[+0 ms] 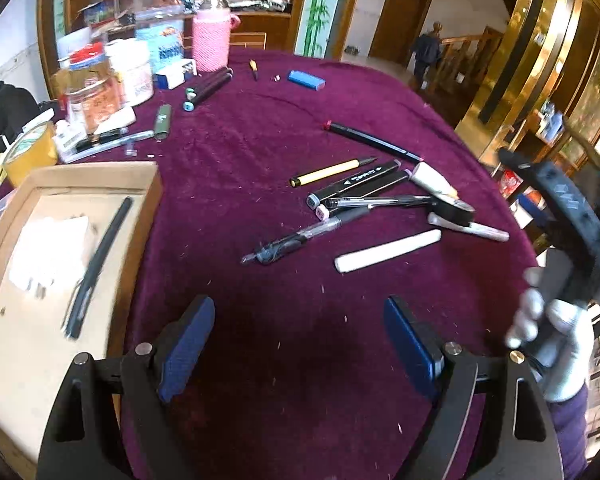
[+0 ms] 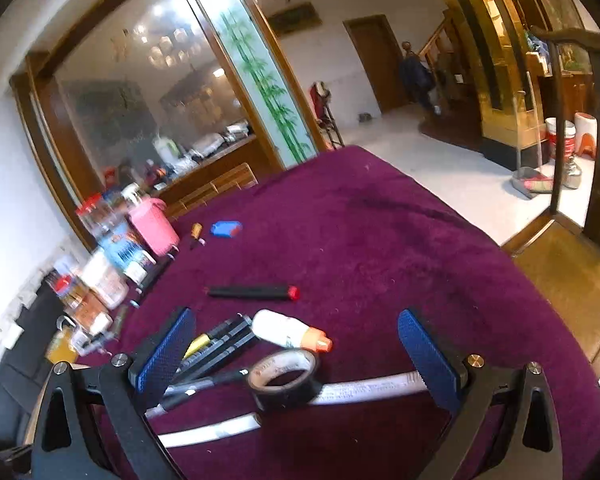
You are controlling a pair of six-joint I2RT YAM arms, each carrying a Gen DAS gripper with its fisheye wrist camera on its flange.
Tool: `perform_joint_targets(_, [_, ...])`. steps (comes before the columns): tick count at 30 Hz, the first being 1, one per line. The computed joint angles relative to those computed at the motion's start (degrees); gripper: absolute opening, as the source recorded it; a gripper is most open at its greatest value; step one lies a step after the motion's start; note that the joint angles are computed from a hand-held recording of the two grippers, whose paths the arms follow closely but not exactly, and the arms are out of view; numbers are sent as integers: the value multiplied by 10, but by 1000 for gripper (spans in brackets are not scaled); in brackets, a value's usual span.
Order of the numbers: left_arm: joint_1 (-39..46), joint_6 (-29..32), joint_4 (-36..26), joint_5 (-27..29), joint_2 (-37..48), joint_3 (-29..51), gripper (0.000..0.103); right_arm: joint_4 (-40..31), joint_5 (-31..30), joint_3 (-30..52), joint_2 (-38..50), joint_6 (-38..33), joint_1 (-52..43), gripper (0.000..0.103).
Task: Organize rigid objects
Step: 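Grasp the white marker from the pile with the left tool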
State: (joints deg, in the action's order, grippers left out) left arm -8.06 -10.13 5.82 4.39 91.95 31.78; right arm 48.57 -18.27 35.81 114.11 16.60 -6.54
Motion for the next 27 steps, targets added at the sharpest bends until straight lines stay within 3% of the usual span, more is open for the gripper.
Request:
perform_joint_targets(4, [-50,19,24,-23,81,63,85,-11,-5,3,2,-2,-5,102])
perform_joint_targets(8, [-124,103,53,-84,177,135,81,-15,-10,5,1,-2,-8,102])
perform_joint_targets(9, [-136,116,53,-97,195,149,75,-15,-13,4,-1,-2,-10,102])
perform_joint_targets(10, [-149,132,46,-116,221,169,53,-15,-14,4,-2,-2,-11,102])
perform_joint_targets(11, [-153,138,35,-118,234,181,37,-16,-15,4,-2,-1,-12,102])
perform_joint_targets(13, [-155,136,28,-99,226,178,19,-21,-20,5,-3,1,-13,103])
perform_joint_targets(14, [-158,134,18,-93,217,172,15,-25,-22,7,-3,3,-14,103])
perform_joint_targets(20, [-168,138,-5,-82,199,161,13,-40,-39,14,-2,14,-20,102])
perform_joint_targets(21, [-166,136,-7,-80,205,169,15,-40,-38,13,-3,14,-19,102])
perform_joint_targets(23, [-168,132,7,-99,217,178,34,-40,-34,14,-1,11,-19,103])
perform_joint_targets(24, [-171,130,20,-108,221,177,37,-41,-33,16,1,11,-19,102])
perform_joint_targets(27, [-151,105,36,-67,226,174,36,-47,-32,22,8,11,-20,102])
